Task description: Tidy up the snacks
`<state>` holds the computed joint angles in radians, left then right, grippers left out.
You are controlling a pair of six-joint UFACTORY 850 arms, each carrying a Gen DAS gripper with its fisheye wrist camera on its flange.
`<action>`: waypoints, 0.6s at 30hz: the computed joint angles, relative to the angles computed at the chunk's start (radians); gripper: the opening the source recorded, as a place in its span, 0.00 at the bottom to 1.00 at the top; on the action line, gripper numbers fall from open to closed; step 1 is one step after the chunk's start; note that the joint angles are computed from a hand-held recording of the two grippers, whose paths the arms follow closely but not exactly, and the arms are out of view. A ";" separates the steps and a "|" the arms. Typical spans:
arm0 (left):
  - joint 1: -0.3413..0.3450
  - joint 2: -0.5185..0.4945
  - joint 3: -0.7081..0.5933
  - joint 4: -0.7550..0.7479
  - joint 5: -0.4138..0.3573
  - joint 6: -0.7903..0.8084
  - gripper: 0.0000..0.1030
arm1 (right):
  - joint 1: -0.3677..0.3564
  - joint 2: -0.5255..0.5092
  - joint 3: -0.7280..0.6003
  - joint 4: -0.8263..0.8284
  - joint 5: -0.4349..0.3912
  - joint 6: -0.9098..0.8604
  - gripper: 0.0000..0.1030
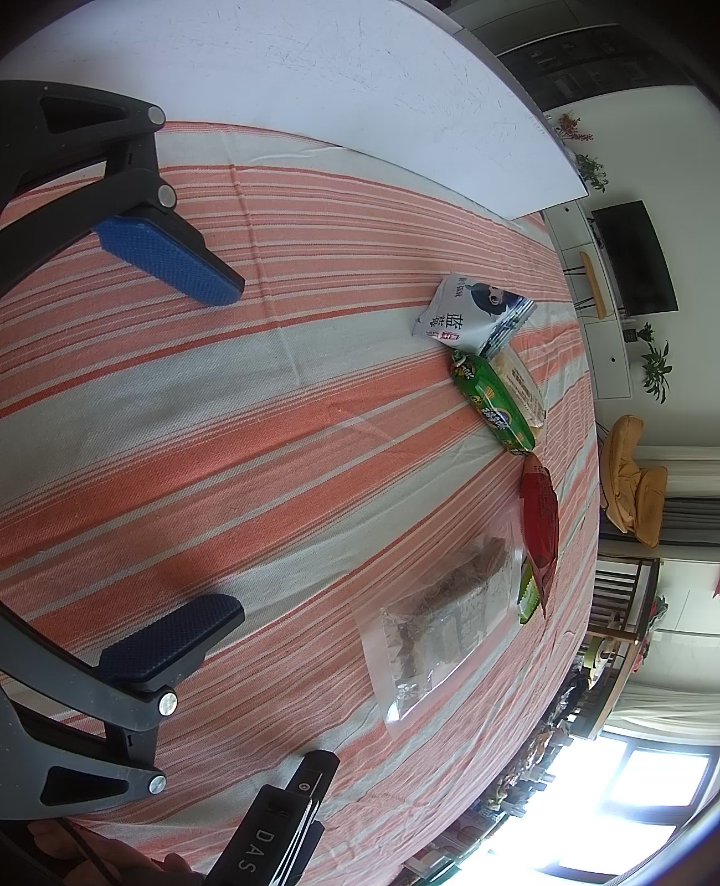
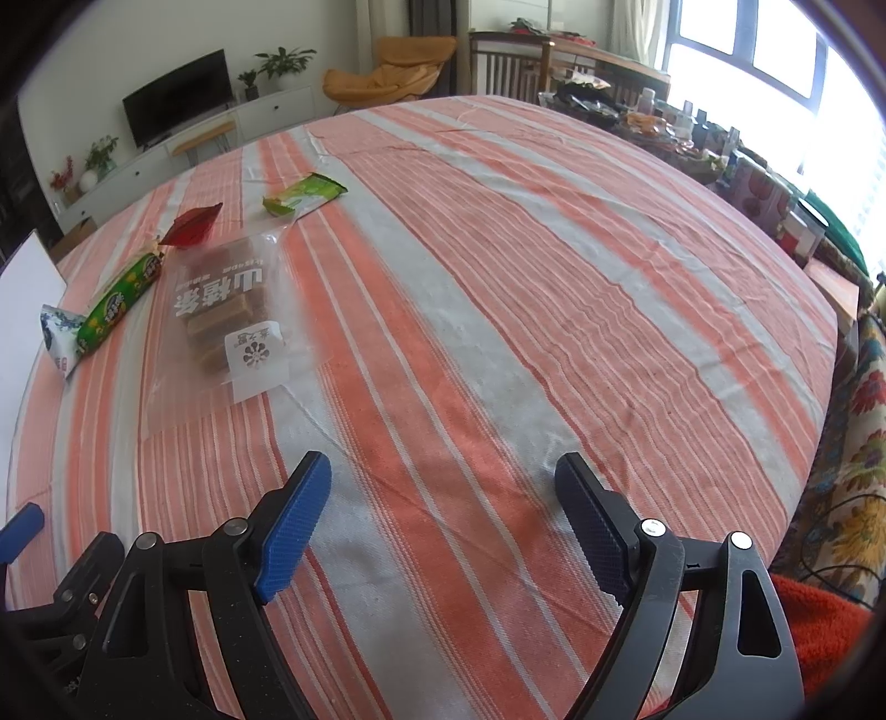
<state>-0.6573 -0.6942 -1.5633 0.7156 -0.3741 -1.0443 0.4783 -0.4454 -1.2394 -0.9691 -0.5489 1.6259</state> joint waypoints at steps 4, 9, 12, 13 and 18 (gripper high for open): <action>0.000 0.000 0.000 0.000 0.000 0.000 1.00 | 0.001 0.000 0.000 0.000 0.000 0.000 0.84; 0.001 0.001 0.001 -0.002 0.001 0.002 1.00 | 0.001 0.000 0.000 0.001 0.000 -0.001 0.84; 0.004 0.000 0.000 -0.028 0.008 0.038 1.00 | 0.002 0.000 0.000 0.002 0.000 -0.001 0.84; 0.007 0.003 0.003 -0.065 0.011 0.087 1.00 | 0.001 0.000 0.000 0.002 0.000 -0.002 0.85; 0.033 0.025 0.004 -0.391 -0.023 0.389 1.00 | 0.006 0.001 0.002 0.000 0.001 -0.001 0.85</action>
<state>-0.6247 -0.6693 -1.5590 0.3250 -0.3972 -0.6551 0.4839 -0.4442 -1.2369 -0.9687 -0.5476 1.6252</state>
